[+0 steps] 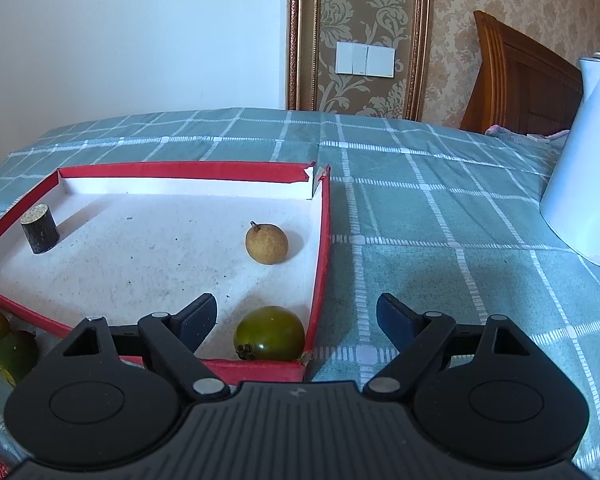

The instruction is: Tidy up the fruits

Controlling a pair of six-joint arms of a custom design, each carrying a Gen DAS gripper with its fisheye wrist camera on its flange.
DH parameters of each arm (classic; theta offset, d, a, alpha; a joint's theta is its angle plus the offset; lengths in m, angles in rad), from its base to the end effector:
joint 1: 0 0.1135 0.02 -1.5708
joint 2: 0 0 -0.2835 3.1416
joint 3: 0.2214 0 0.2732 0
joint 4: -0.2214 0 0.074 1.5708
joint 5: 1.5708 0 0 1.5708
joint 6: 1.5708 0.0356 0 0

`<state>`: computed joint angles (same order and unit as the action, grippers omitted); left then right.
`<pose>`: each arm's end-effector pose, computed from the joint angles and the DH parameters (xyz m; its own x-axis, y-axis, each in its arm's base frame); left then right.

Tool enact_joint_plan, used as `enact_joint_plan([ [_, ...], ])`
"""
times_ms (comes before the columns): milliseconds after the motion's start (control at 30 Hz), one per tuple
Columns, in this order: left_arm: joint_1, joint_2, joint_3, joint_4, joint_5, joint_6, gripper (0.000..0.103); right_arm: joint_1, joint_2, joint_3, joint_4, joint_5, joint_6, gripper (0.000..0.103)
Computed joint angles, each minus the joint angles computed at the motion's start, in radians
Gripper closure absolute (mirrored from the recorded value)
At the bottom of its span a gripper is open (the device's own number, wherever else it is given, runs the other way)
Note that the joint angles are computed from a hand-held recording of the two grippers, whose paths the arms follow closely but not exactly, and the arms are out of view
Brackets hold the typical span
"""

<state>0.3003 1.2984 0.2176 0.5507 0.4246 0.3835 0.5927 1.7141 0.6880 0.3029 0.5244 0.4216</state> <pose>0.2087 0.0493 0.1258 -0.4217 0.2263 -0.8780 0.2456 0.9607 0.1297 0.2824 0.1687 0.1279 -0.5713 0.0423 -0.8196 0.0675 0.9977 0.0045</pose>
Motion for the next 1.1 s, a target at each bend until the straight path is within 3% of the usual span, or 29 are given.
enact_joint_plan([
  [67, -0.014, 0.011, 0.014, -0.027, -0.021, 0.014, 0.071, 0.001, 0.004, 0.004, -0.004, 0.002, -0.001, 0.016],
  [267, -0.029, 0.036, 0.017, 0.005, -0.040, 0.026, 0.070, 0.006, 0.010, 0.011, -0.010, 0.009, -0.003, 0.016],
  [400, -0.054, 0.060, 0.039, 0.003, -0.065, 0.017, 0.064, 0.009, 0.010, 0.009, -0.008, 0.009, -0.002, 0.016],
  [533, -0.085, 0.084, 0.015, 0.072, -0.114, 0.047, 0.064, 0.013, 0.007, 0.005, -0.008, 0.012, -0.002, 0.016],
  [867, -0.054, 0.061, -0.006, 0.102, -0.077, 0.027, 0.068, 0.014, 0.008, 0.005, -0.007, 0.012, -0.004, 0.016],
  [1100, -0.053, -0.063, 0.023, -0.009, -0.023, -0.002, 0.068, 0.015, 0.008, 0.005, -0.006, 0.018, -0.004, 0.016],
])
